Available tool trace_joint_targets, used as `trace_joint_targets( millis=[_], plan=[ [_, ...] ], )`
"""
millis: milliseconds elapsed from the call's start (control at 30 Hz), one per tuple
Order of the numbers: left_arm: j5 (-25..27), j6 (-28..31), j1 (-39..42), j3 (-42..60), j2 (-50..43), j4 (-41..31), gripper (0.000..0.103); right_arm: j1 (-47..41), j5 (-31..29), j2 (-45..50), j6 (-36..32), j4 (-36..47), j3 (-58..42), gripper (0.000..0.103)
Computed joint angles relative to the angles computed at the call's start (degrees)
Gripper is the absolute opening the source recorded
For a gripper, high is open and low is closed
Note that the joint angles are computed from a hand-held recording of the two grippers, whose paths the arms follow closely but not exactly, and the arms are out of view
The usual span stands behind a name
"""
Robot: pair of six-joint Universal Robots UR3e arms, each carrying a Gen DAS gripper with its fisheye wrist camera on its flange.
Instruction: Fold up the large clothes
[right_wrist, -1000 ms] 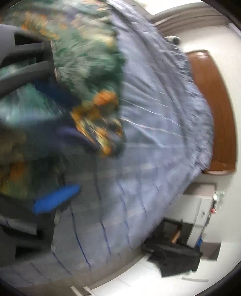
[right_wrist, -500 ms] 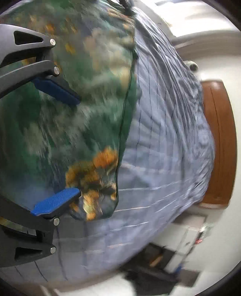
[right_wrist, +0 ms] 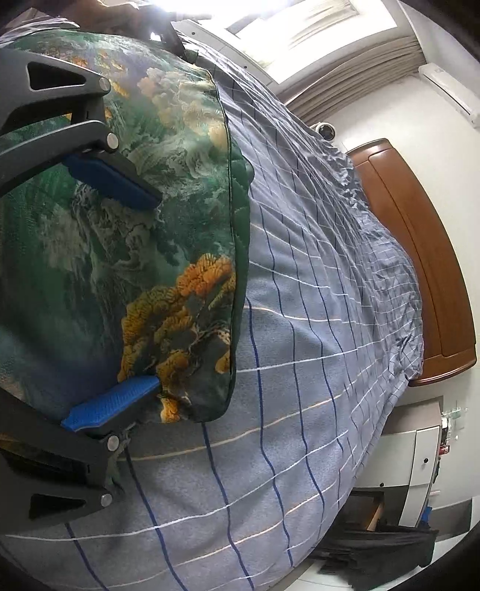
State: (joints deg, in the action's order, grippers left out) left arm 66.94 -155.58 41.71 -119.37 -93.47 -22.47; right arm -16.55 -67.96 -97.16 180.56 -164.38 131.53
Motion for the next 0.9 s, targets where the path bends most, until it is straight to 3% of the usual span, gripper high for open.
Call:
trace_joint_targets(
  millis=[400, 467, 533, 600, 667, 767, 833, 900],
  plan=[
    [-0.1, 0.0, 0.1, 2.5, -1.0, -3.4, 0.103, -1.9, 2.6, -0.8, -0.5, 0.2, 1.1, 0.093],
    [0.7, 0.3, -0.2, 6.9, -1.3, -10.4, 0.102, -1.9, 2.4, -0.4, -0.6, 1.9, -0.2, 0.093],
    [1.1, 1.4, 0.2, 11.7, 0.7, -19.6, 0.098, -0.6, 0.9, 0.9, -1.2, 9.1, -5.4, 0.094],
    [-3.4, 4.7, 3.1, 11.7, 8.0, -26.7, 0.098, 0.4, -0.8, 1.7, -2.6, 19.4, -12.8, 0.094],
    [-9.8, 11.2, 6.7, 11.2, 17.9, -36.6, 0.099, 0.7, -2.3, -1.2, -2.3, 23.9, -16.4, 0.094],
    [-15.7, 21.4, 7.5, 12.2, 29.2, -52.6, 0.101, -3.4, 3.6, -10.0, -3.5, 27.9, -15.4, 0.094],
    [-14.5, 23.0, 1.0, 12.8, 31.5, -56.5, 0.102, -7.0, 8.4, -17.4, -5.1, 33.0, -13.8, 0.094],
    [-11.1, 18.8, -7.9, 11.4, 30.5, -51.9, 0.102, -10.4, 12.4, -25.3, -7.4, 40.0, -11.7, 0.094]
  ],
)
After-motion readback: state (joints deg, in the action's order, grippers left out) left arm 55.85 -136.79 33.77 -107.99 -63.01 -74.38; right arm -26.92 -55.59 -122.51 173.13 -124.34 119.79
